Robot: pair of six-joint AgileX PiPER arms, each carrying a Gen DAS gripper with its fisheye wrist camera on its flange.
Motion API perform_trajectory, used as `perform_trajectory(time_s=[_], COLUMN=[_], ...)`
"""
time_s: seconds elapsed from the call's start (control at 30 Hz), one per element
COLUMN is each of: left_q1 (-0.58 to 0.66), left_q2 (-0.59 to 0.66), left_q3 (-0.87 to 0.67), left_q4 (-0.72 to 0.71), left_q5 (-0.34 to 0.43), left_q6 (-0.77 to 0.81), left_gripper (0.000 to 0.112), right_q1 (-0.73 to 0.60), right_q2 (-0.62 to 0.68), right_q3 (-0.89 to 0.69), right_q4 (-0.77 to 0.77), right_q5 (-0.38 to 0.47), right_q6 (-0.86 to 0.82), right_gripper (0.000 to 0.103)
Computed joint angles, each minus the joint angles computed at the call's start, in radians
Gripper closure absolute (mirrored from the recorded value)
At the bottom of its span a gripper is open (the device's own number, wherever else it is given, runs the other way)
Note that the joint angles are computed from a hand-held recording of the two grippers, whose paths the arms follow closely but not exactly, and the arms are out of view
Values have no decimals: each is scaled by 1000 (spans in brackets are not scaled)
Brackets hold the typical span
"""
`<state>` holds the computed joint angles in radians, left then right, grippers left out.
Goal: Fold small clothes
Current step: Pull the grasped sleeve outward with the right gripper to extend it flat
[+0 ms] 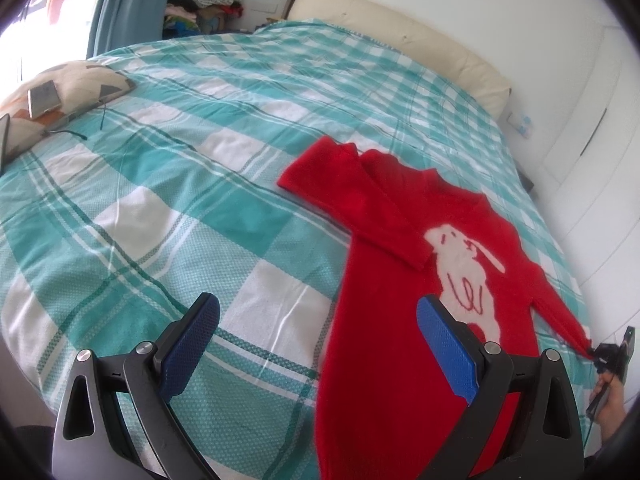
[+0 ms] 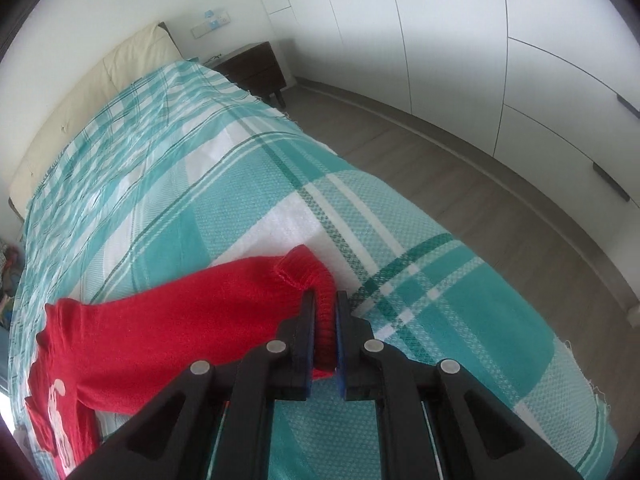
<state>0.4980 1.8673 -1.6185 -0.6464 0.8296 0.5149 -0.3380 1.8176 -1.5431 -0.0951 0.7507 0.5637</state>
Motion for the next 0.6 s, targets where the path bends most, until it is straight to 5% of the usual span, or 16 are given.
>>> perform_trajectory(time_s=[0.4,0.6], left_q1=[-33,-46], left_q2=[-7,-11], left_q3=[11,20], left_q4=[58,69], left_q5=[-13,-24], left_q6=[-8,-7], left_gripper=[13,13], right_q1=[-32,-23], right_q2=[-13,-49], right_q3=[36,40], right_q4=[92,-28], right_q5=[-20,29], right_q6=[-46,120], right_gripper=[91,87])
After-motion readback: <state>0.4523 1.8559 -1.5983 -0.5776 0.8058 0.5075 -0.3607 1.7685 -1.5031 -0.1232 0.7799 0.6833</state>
